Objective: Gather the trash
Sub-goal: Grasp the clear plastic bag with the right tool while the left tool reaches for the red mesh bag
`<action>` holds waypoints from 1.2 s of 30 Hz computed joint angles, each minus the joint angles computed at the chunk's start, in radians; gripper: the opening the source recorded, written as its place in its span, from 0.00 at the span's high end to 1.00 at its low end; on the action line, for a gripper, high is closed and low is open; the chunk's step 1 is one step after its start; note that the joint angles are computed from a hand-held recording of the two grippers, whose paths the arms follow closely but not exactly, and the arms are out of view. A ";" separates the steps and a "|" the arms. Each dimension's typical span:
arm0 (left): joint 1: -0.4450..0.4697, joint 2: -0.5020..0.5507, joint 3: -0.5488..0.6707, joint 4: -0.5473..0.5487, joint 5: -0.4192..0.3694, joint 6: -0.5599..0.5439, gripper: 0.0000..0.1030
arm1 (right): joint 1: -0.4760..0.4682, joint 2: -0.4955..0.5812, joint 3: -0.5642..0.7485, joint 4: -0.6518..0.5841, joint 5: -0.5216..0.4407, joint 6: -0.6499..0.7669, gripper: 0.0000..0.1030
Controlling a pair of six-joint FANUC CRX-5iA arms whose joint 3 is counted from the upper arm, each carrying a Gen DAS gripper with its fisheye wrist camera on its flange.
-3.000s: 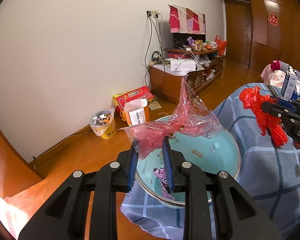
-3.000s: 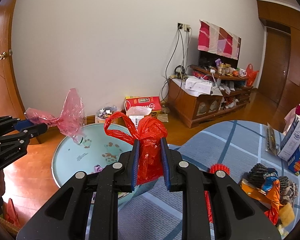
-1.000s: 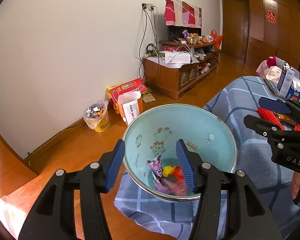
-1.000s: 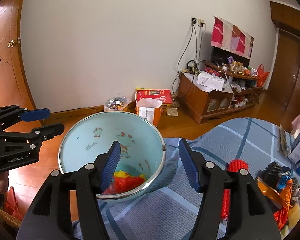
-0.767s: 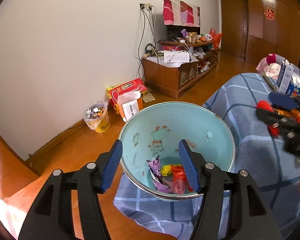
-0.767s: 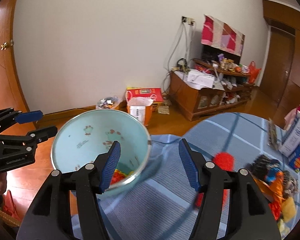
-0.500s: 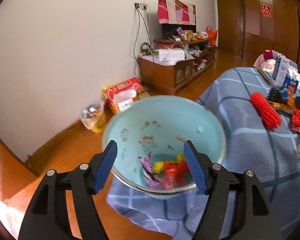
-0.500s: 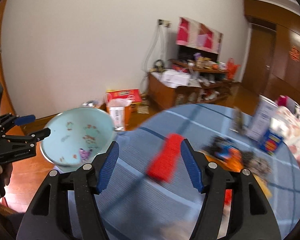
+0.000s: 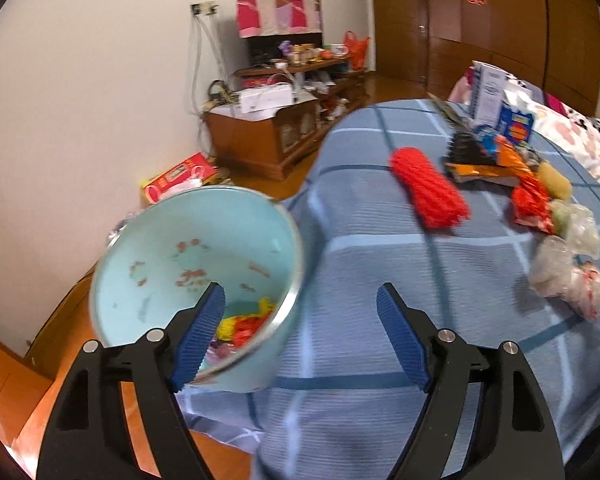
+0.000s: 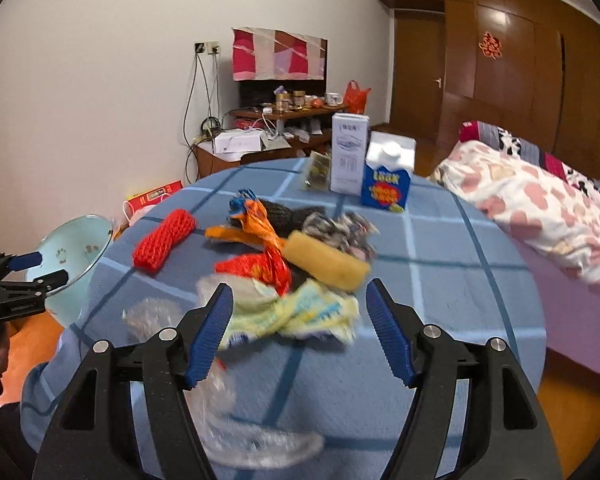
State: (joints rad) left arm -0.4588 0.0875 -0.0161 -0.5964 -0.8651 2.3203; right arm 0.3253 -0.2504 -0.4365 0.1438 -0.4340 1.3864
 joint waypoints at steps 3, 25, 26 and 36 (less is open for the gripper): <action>-0.034 -0.011 -0.017 -0.009 -0.017 0.023 0.22 | 0.011 -0.040 -0.027 -0.036 -0.012 0.032 0.33; -0.046 -0.110 -0.086 -0.088 -0.087 0.110 0.17 | 0.052 -0.101 0.007 -0.347 -0.100 0.347 0.73; -0.049 -0.102 -0.073 -0.097 -0.095 0.109 0.17 | 0.046 -0.112 0.009 -0.350 -0.088 0.344 0.73; -0.089 0.092 0.153 -0.126 -0.085 0.022 0.17 | -0.009 -0.091 -0.067 0.032 0.098 -0.036 0.73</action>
State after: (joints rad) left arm -0.5476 0.1791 0.1364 -0.7224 -0.9505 2.3424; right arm 0.3161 -0.3413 -0.5033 0.1759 -0.3359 1.3503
